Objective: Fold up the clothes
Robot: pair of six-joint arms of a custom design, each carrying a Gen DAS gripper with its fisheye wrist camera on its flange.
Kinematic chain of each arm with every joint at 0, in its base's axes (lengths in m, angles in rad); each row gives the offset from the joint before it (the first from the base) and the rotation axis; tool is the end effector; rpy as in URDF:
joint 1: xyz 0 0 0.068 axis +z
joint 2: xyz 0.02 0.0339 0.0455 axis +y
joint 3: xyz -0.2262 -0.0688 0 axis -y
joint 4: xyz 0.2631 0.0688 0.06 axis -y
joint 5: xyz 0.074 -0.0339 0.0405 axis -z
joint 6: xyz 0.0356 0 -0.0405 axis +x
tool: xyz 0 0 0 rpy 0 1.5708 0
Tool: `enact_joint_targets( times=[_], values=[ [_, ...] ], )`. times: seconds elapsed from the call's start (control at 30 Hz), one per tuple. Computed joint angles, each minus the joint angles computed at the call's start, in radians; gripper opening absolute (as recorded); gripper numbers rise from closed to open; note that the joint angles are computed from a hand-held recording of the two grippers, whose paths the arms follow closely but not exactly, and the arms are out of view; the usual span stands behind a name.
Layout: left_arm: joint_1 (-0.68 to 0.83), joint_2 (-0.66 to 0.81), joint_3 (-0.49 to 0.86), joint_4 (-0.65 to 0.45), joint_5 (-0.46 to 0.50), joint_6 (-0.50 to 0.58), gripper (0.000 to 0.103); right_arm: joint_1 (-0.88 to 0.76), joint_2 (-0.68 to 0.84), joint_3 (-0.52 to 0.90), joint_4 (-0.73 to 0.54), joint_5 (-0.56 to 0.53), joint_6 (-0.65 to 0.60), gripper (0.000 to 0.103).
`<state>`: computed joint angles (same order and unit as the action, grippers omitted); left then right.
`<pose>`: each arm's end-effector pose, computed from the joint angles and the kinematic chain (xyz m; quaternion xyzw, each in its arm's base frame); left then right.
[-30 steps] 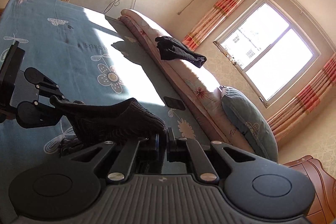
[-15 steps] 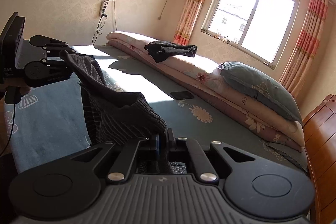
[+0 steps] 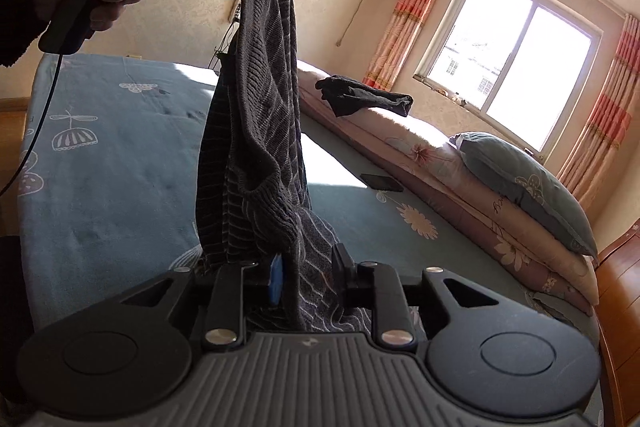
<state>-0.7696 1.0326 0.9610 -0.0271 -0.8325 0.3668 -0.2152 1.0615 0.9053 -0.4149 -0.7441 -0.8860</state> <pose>0.2110 -0.1678 0.3391 0.1360 0.7174 0.1708 0.6616 0.2623 -0.0327 0.2752 -0.4336 0.7147 0.0383 0.5474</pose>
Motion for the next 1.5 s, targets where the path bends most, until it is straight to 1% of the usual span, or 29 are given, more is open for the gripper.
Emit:
enact_joint_targets(
  times=[0.03,0.1,0.13,0.23,0.3,0.37,0.4,0.43,0.47,0.5,0.53,0.6,0.73,0.83,0.97,1.07,1.1,1.17,1.23,1.37,1.47,1.5],
  values=[
    [0.0,0.001,0.003,-0.005,0.001,0.001,0.005,0.019,-0.006,-0.038,0.056,0.018,0.024,0.046],
    [0.0,0.004,0.009,-0.015,0.001,0.003,0.005,0.054,-0.005,-0.096,0.143,0.049,0.073,0.046],
    [0.003,0.004,0.011,-0.02,0.005,0.002,0.005,0.072,-0.005,-0.125,0.184,0.067,0.089,0.048],
    [0.013,0.003,0.013,-0.031,0.017,0.003,0.005,0.133,-0.007,-0.218,0.319,0.136,0.12,0.05],
    [0.019,0.0,0.013,-0.037,0.023,0.003,0.005,0.177,-0.003,-0.285,0.453,0.198,0.146,0.05],
    [0.027,-0.011,0.004,-0.04,0.033,-0.002,0.005,0.226,0.032,-0.341,0.617,0.285,0.121,0.05],
    [0.031,-0.02,-0.005,-0.039,0.038,-0.005,0.005,0.246,0.062,-0.354,0.681,0.32,0.09,0.05],
    [0.035,-0.028,-0.015,-0.036,0.042,-0.007,0.005,0.26,0.091,-0.356,0.721,0.346,0.046,0.047],
    [0.041,-0.038,-0.029,-0.033,0.049,-0.007,0.005,0.265,0.106,-0.339,0.705,0.36,0.013,0.038],
    [0.049,-0.05,-0.046,-0.031,0.059,-0.007,0.005,0.266,0.113,-0.314,0.665,0.37,-0.01,0.007],
    [0.058,-0.062,-0.062,-0.028,0.069,-0.007,0.005,0.252,0.104,-0.281,0.603,0.349,-0.015,0.006],
    [0.087,-0.087,-0.101,-0.032,0.103,-0.032,0.005,0.198,0.052,-0.215,0.476,0.274,-0.009,0.006],
    [0.168,-0.133,-0.21,-0.001,0.213,-0.147,0.005,0.126,0.048,0.024,0.238,0.207,0.008,0.005],
    [0.214,-0.171,-0.312,0.054,0.291,-0.229,0.005,0.116,0.147,0.298,0.043,0.223,0.051,0.006],
    [0.259,-0.212,-0.445,0.139,0.387,-0.314,0.006,0.13,0.265,0.607,-0.156,0.256,0.1,0.005],
    [0.272,-0.215,-0.528,0.234,0.442,-0.347,0.008,0.161,0.321,0.767,-0.238,0.287,0.124,0.005],
    [0.273,-0.211,-0.552,0.268,0.459,-0.354,0.01,0.176,0.331,0.809,-0.261,0.3,0.124,0.005],
    [0.271,-0.19,-0.583,0.325,0.48,-0.364,0.01,0.205,0.341,0.869,-0.293,0.332,0.116,0.005],
    [0.268,-0.163,-0.607,0.386,0.492,-0.374,0.013,0.23,0.344,0.907,-0.315,0.362,0.107,0.005],
    [0.255,-0.058,-0.614,0.498,0.471,-0.357,0.015,0.259,0.337,0.953,-0.37,0.385,0.091,0.005],
    [0.248,0.041,-0.602,0.589,0.437,-0.345,0.022,0.272,0.329,0.97,-0.394,0.401,0.088,0.005],
    [0.25,0.066,-0.601,0.62,0.428,-0.343,0.026,0.273,0.33,0.976,-0.4,0.402,0.085,0.005]
  ],
)
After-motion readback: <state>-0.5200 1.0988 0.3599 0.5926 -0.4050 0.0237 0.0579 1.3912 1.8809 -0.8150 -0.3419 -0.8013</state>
